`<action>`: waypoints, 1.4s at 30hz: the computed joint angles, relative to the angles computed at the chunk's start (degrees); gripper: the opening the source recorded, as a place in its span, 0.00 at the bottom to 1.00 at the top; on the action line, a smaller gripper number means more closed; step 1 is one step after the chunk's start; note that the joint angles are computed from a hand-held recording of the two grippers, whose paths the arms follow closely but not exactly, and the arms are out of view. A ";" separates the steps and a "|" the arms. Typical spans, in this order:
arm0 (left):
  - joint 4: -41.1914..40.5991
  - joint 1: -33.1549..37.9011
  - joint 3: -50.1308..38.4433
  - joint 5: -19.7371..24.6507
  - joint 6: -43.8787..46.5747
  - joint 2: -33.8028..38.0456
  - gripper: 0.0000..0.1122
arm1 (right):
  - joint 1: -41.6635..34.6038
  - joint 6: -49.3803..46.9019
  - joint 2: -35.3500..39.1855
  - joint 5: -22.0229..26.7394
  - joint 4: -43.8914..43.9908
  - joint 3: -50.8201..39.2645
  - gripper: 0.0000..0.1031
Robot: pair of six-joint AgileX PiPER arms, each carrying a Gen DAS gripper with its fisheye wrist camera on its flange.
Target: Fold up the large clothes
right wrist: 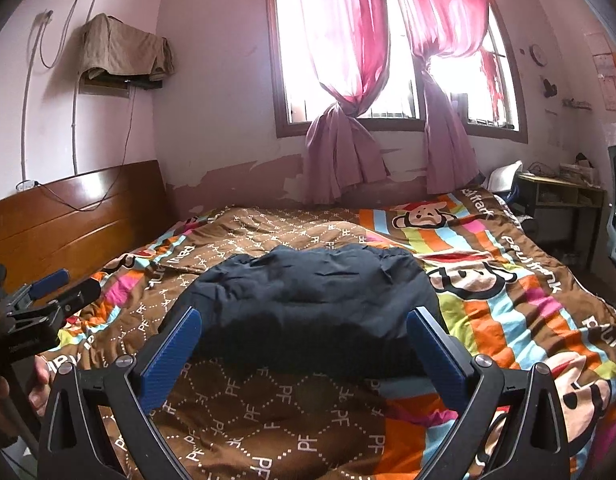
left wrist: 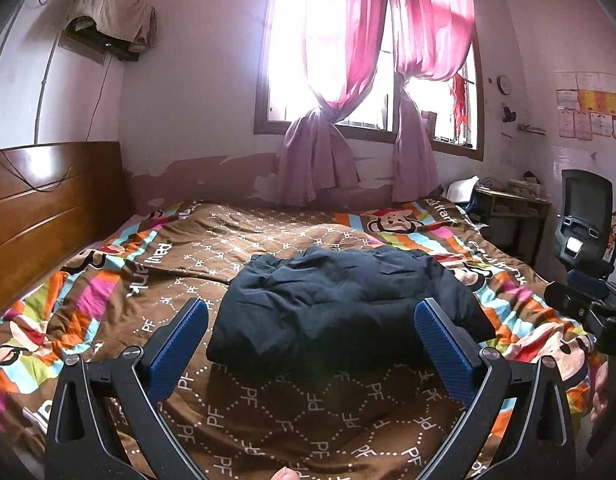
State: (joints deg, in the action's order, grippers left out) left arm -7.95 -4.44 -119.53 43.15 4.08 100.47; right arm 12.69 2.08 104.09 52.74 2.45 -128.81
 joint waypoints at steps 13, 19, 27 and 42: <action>-0.30 -0.23 17.81 -9.25 2.12 -7.54 0.90 | 1.57 3.56 -8.50 -8.67 -4.53 18.16 1.00; 3.36 -1.53 25.13 -13.70 1.06 -10.17 0.90 | 3.07 5.69 -11.68 -12.97 -8.65 26.38 1.00; 5.72 -1.73 34.20 -19.93 -1.83 -12.81 0.90 | 3.49 8.77 -13.76 -16.37 -11.14 33.46 1.00; 6.64 -0.96 38.82 -21.29 -4.32 -13.61 0.90 | 3.46 10.37 -14.41 -17.29 -12.02 37.59 1.00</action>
